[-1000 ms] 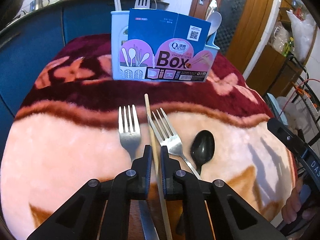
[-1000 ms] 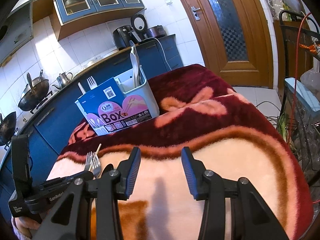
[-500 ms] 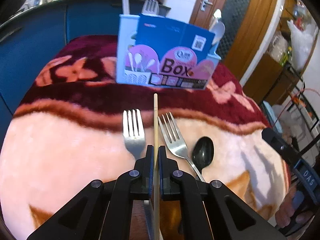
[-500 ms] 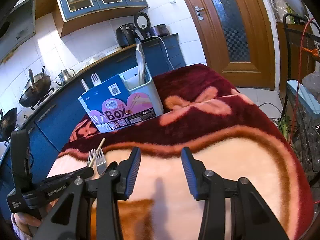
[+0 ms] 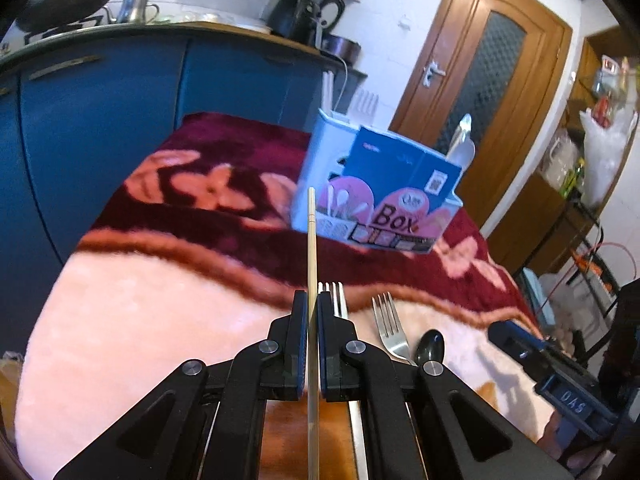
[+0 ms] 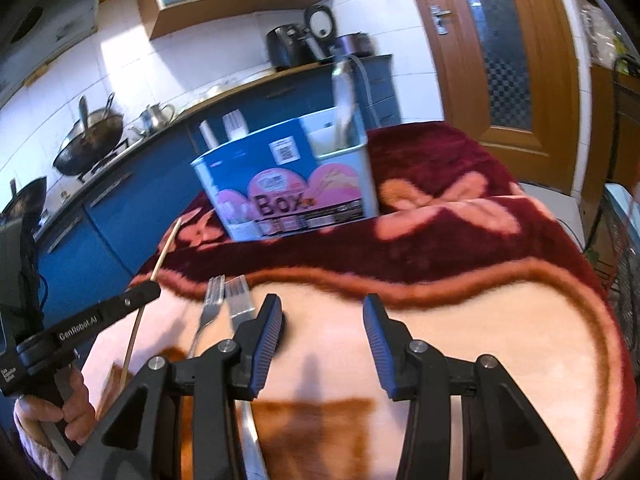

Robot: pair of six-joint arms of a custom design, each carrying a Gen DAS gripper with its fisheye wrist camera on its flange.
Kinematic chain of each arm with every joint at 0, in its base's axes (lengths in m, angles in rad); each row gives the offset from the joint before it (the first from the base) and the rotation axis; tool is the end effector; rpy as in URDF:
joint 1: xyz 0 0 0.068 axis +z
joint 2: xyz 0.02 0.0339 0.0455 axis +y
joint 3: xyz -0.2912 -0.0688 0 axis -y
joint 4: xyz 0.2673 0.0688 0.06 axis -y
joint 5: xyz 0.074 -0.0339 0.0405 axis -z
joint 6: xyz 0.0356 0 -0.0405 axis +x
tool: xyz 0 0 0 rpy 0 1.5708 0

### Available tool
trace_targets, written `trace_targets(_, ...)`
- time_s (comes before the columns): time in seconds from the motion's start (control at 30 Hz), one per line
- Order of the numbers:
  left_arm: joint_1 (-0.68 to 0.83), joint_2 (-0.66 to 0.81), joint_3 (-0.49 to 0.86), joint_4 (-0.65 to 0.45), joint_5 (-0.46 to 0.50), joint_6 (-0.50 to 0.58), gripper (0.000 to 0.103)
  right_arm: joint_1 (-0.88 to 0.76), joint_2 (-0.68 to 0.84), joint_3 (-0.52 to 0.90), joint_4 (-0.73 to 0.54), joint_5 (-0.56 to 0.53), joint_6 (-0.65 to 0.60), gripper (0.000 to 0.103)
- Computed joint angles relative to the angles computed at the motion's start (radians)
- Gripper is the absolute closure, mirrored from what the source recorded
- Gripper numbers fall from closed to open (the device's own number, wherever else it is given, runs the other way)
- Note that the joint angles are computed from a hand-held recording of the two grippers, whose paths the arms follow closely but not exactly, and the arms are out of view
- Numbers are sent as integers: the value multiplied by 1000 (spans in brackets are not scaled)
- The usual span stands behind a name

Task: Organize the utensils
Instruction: 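Grasp the wooden chopstick with the left tool while the right tool grasps a silver fork, then lift the chopstick with the left tool while the right tool carries the fork to the holder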

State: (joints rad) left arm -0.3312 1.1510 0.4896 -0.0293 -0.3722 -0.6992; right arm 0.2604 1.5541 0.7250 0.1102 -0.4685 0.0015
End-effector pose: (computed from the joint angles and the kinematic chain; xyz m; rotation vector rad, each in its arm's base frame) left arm 0.2233 -0.0631 0.1943 -0.5947 2.1287 -0.1500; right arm 0.3046 0.0978 0.1785 -0.5372 2.2209 0.6720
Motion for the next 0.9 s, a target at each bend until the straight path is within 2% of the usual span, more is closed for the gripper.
trace_targets(0.4, 59, -211, -112, 14, 8, 22, 99, 180, 108, 181, -185, 101, -181, 57)
trace_targets(0.7, 113, -314, -170, 39, 69, 35, 99, 234, 267, 389, -388, 96, -264, 58)
trace_targets(0.87, 129, -326, -188, 70, 106, 35, 99, 241, 328, 481, -487, 70, -299, 70)
trace_targets(0.9, 129, -325, -189, 73, 107, 36, 99, 239, 335, 491, -497, 64, -301, 77)
